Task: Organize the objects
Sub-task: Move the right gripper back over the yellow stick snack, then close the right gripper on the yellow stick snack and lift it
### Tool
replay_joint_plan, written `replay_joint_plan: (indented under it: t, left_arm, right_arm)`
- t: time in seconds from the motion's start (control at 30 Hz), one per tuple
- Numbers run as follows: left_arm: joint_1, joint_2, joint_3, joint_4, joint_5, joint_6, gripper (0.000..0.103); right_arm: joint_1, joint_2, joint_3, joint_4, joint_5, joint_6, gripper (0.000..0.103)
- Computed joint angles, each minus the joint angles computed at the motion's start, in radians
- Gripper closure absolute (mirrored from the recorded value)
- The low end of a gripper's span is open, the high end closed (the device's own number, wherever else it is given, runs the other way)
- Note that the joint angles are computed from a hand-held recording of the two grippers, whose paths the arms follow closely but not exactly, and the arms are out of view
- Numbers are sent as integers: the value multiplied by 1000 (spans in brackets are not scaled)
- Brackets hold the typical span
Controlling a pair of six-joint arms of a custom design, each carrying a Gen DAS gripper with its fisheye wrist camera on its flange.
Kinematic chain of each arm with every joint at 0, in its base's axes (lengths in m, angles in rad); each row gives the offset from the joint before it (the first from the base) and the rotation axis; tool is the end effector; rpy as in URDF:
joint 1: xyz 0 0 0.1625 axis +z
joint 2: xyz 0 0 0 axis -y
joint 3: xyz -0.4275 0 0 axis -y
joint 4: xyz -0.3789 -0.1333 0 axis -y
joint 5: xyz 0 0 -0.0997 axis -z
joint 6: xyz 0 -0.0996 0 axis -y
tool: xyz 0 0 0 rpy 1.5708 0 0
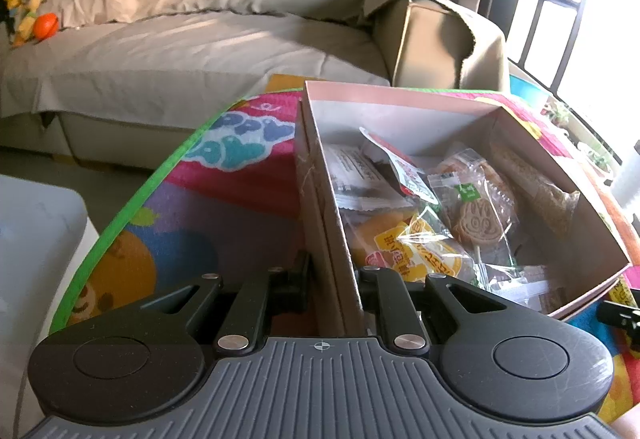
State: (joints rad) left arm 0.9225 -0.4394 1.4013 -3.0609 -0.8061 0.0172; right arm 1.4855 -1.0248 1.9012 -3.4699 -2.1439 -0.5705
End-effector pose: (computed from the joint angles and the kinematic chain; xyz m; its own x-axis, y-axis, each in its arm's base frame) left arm -0.2771 -0.7008 0.0217 -0.7768 0.1694 -0.6065 0.5350 0.6857 -0.4936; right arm 0.0289 -0.5924 0.2782 -0.6954 0.1680 0.6987 -0.3935 0.7246 -0.5658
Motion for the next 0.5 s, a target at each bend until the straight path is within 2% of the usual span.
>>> replay_joint_plan:
  t: [0.27,0.5]
  left_arm:
    - [-5,-13,24,-2,2,-19,86]
    - [-5,-14,29,-3,4,-19,86]
  right_arm:
    - [-8,-1,3,-12,20,-14,41]
    - [13,-11,16,20,5,-51,77]
